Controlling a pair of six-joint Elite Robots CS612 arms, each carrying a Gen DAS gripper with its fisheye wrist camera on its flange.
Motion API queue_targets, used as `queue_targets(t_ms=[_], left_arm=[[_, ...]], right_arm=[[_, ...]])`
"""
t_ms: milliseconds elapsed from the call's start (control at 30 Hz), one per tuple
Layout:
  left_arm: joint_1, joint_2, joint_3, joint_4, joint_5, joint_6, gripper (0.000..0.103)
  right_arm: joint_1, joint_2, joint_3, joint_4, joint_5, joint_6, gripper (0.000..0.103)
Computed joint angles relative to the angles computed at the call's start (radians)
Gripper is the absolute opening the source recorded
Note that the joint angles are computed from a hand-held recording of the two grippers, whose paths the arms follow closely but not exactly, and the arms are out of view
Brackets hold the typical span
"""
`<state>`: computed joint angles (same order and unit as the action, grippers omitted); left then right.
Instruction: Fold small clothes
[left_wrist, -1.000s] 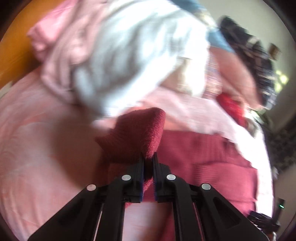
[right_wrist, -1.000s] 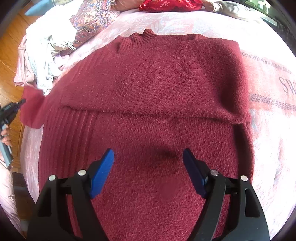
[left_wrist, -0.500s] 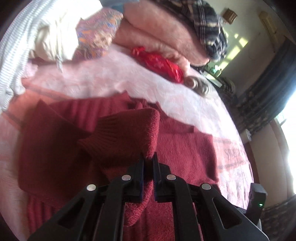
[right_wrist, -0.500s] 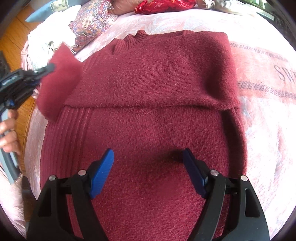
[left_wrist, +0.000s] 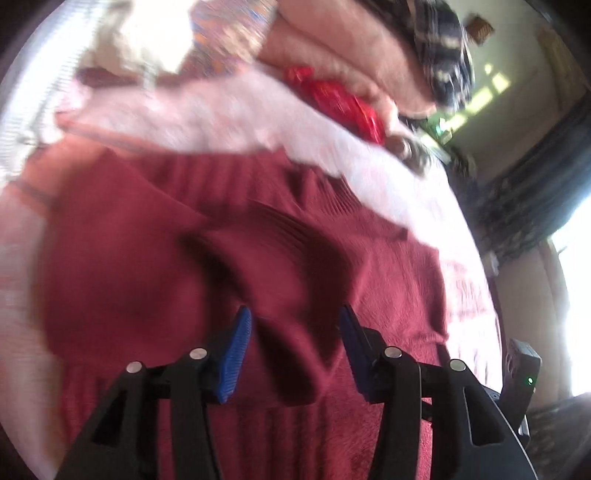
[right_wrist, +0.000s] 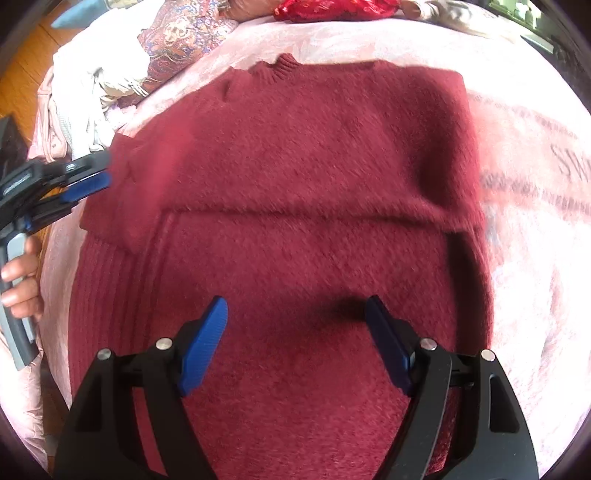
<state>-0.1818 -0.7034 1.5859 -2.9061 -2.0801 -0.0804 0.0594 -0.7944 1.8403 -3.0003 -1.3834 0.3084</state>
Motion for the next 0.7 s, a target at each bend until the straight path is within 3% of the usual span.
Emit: queue_targets(t_ms=[67, 167, 300, 400, 433, 500, 533, 600, 700], left_arm=[[0.014, 0.001, -0.004, -0.011, 0.020, -0.010, 0.052], [0.021, 0.011, -0.020, 0.021, 0.165, -0.012, 0.052], [0.039, 0.036, -0.040, 0.060, 0.174, -0.033, 0.051], [0.048, 0.053, -0.049, 0.058, 0.152, -0.047, 0.051], [0.049, 0.054, -0.046, 0.046, 0.150, -0.046, 0.051], [0.048, 0.052, -0.042, 0.029, 0.155, -0.045, 0.051], [0.046, 0.049, -0.035, 0.014, 0.156, -0.048, 0.051], [0.044, 0.042, -0.022, -0.017, 0.161, -0.049, 0.051], [0.033, 0.036, -0.002, -0.088, 0.195, -0.020, 0.055]], right_arm=[[0.006, 0.006, -0.021, -0.008, 0.011, 0.008, 0.077], [0.014, 0.024, -0.078, 0.021, 0.052, 0.019, 0.077], [0.011, 0.077, -0.172, 0.054, 0.154, 0.081, 0.077], [0.021, 0.116, -0.249, 0.120, 0.124, 0.117, 0.075], [0.022, 0.125, -0.264, 0.128, 0.125, 0.130, 0.066], [0.021, 0.137, -0.283, 0.131, 0.128, 0.137, 0.035], [0.019, 0.139, -0.291, 0.134, 0.145, 0.128, 0.009], [0.017, 0.128, -0.273, 0.064, 0.146, 0.094, 0.008], [0.023, 0.103, -0.239, -0.017, 0.055, 0.034, 0.008]])
